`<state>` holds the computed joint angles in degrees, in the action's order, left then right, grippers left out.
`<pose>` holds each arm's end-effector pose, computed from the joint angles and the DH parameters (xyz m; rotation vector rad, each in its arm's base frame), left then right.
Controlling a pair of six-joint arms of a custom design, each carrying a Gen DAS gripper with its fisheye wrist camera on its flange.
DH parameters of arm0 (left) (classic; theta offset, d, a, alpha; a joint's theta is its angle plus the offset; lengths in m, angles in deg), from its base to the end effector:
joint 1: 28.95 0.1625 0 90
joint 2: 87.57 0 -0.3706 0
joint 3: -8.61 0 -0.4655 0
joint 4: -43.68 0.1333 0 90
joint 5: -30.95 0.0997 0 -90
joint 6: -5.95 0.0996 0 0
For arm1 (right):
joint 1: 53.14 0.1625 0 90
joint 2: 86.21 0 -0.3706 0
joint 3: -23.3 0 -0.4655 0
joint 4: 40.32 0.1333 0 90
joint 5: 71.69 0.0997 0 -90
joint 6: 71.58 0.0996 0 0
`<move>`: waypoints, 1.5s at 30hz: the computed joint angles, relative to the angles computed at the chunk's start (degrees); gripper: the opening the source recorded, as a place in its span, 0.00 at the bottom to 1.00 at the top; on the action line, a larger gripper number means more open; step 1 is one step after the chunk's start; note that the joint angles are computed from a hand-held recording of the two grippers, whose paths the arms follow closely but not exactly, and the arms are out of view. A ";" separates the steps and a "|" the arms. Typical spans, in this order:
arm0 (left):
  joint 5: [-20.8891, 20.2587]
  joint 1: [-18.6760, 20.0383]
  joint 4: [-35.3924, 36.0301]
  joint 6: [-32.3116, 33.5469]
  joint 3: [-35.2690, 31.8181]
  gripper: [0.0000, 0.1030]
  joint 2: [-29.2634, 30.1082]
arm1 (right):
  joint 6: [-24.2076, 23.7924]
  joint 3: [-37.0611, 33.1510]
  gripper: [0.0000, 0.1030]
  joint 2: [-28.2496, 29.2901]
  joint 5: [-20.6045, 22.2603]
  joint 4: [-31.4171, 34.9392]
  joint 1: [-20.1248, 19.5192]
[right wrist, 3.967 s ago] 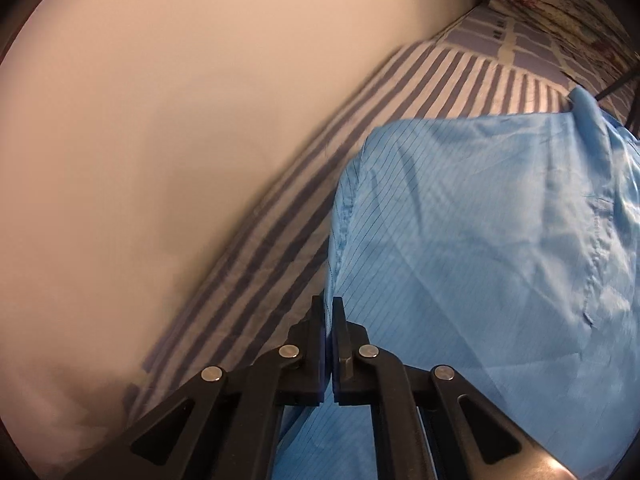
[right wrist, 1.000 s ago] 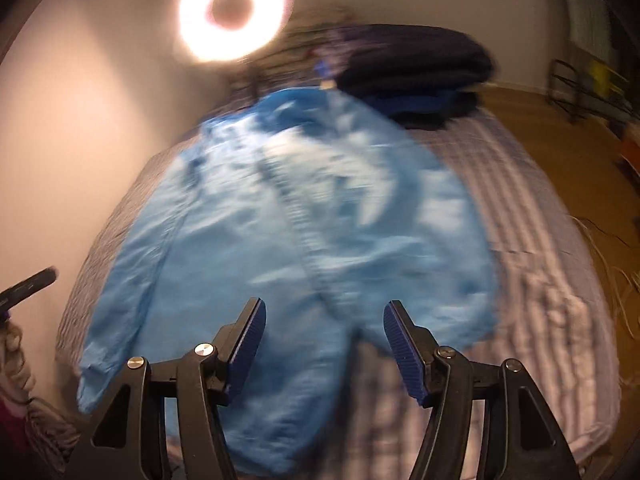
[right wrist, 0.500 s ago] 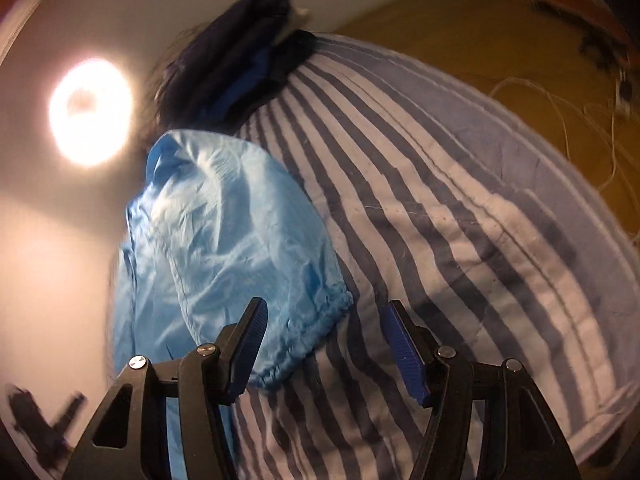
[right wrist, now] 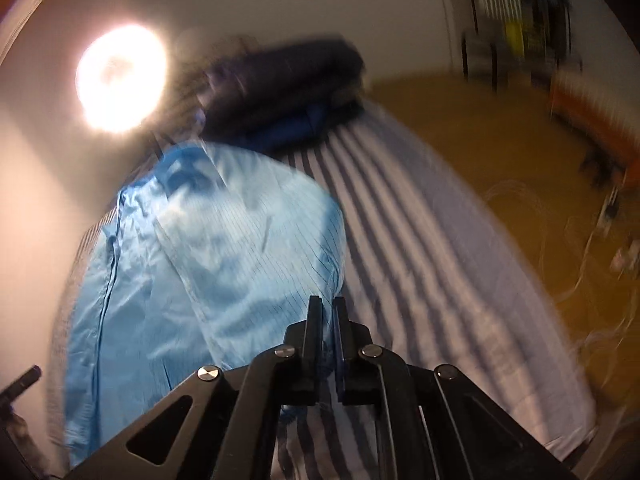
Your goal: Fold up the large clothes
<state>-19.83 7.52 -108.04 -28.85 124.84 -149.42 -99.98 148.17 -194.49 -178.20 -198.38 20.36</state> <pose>-0.3294 -0.4876 0.0471 0.3687 2.6050 -0.7739 -0.0319 -0.4773 0.4000 0.0814 -2.3903 0.9307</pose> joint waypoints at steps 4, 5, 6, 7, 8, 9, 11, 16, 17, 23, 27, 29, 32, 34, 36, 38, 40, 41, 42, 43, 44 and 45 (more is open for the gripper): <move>0.30 0.06 -0.76 -0.25 0.25 0.29 -0.50 | -8.37 2.57 0.02 -0.12 -2.07 -12.01 6.93; 0.48 0.00 -0.98 -0.28 0.37 0.29 -0.73 | -9.62 3.05 0.02 -0.27 -1.63 -12.78 8.10; 0.83 -0.13 -1.28 -0.42 0.63 0.29 -1.11 | -11.50 3.81 0.00 -0.58 -0.44 -12.87 9.81; 1.06 -0.16 -1.57 -0.50 0.85 0.29 -1.44 | -13.21 4.32 0.00 -0.32 0.28 -12.95 11.33; 1.35 -0.17 -1.81 -0.72 1.06 0.29 -1.80 | -14.93 4.83 0.00 -0.15 0.95 -12.73 12.56; 1.67 -0.15 -2.13 -1.08 1.44 0.29 -2.39 | -17.01 5.54 0.00 0.15 1.39 -12.32 14.09; 2.29 -0.04 -2.56 -1.81 2.05 0.29 -3.39 | -19.65 6.54 0.00 0.96 2.26 -10.49 16.50; 4.16 0.78 -2.90 -5.07 4.17 0.29 -6.64 | -23.67 8.07 0.00 4.82 3.25 -1.92 20.97; 4.16 1.04 -2.72 -5.89 4.66 0.29 -7.32 | -24.38 8.51 0.00 5.79 2.79 -1.68 21.59; 3.92 1.79 -2.14 -8.08 6.96 0.29 -10.38 | -25.07 10.30 0.20 6.54 0.00 1.41 21.92; 3.10 2.01 -1.81 -8.24 6.72 0.29 -9.96 | -15.21 7.27 0.47 4.79 0.89 5.25 16.90; 2.40 2.10 -1.74 -8.19 6.09 0.29 -9.11 | -9.56 4.79 0.51 3.84 2.14 10.14 13.54; 1.58 1.86 -1.89 -7.43 5.07 0.29 -7.62 | -3.17 1.63 0.52 4.60 2.45 13.76 9.98; 1.20 1.50 -2.00 -6.49 4.37 0.29 -6.60 | 0.46 -0.44 0.54 6.41 1.72 15.68 8.34; 1.10 1.15 -1.90 -5.65 3.68 0.29 -5.73 | 2.07 -1.67 0.54 8.15 0.50 16.20 7.90; 0.94 0.82 -1.82 -4.76 3.13 0.29 -5.02 | 2.78 -2.34 0.54 9.98 -1.32 15.07 8.11; 0.83 0.59 -1.75 -3.83 2.66 0.29 -4.42 | 1.75 -2.53 0.49 12.23 -5.64 11.51 9.14; 0.78 0.51 -1.68 -3.56 2.54 0.29 -4.29 | 1.21 -2.75 0.43 13.23 -7.02 10.31 9.47; 0.71 0.51 -1.57 -3.29 2.46 0.29 -4.25 | 1.33 -3.19 0.32 13.91 -6.73 10.46 9.35; 0.74 0.45 -1.36 -3.09 2.37 0.29 -4.14 | 1.42 -3.40 0.25 14.12 -6.08 10.88 9.19; 0.77 0.53 -1.22 -2.90 2.37 0.29 -4.20 | 1.16 -3.65 0.09 14.49 -5.86 10.81 9.17; 0.95 0.51 -1.02 -3.00 2.40 0.29 -4.26 | 0.48 -3.56 0.00 14.81 -6.42 9.75 9.45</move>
